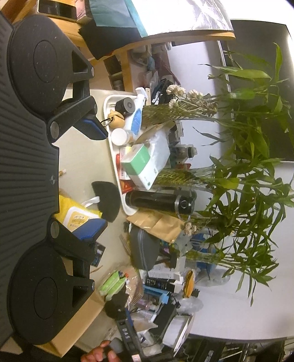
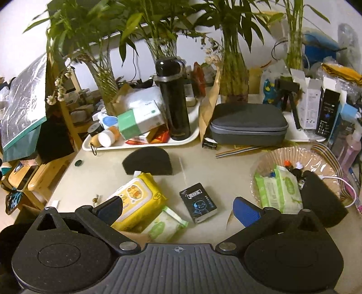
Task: Organize soft objects
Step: 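Lower the right tool onto the black card packet and close it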
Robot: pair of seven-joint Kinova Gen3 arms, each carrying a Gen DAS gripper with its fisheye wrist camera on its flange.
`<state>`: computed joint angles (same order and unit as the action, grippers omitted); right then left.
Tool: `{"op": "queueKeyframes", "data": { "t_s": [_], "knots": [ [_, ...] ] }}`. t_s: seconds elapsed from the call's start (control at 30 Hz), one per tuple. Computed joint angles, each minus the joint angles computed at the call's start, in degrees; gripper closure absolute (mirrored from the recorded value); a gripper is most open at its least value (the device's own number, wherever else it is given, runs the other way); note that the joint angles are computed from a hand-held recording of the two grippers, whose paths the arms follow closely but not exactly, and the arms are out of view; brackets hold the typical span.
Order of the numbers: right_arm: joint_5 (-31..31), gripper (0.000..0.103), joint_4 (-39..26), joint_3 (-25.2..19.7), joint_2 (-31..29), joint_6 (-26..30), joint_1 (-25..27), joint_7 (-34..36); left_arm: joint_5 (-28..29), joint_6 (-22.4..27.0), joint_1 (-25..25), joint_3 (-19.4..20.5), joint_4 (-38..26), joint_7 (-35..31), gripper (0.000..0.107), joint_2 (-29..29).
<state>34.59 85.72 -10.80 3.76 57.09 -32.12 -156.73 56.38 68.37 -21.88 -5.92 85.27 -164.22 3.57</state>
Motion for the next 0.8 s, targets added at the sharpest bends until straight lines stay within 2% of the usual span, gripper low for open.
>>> {"op": "queueKeyframes", "data": {
  "t_s": [0.33,0.53,0.8],
  "knots": [
    [-4.5,0.000,1.3,2.7,1.7,-6.5,4.1,5.8,-0.4,-4.7,0.8,4.0,-5.0,2.1,0.031,6.3],
    [-9.5,0.000,1.5,4.0,3.2,-11.2,7.0,14.1,-1.6,-8.7,1.6,7.2,-7.2,2.4,0.031,10.2],
    [-13.8,0.000,-0.5,5.3,7.5,-12.6,8.4,27.1,-4.1,-10.5,2.2,10.3,-9.5,4.5,0.031,14.6]
  ]
}}
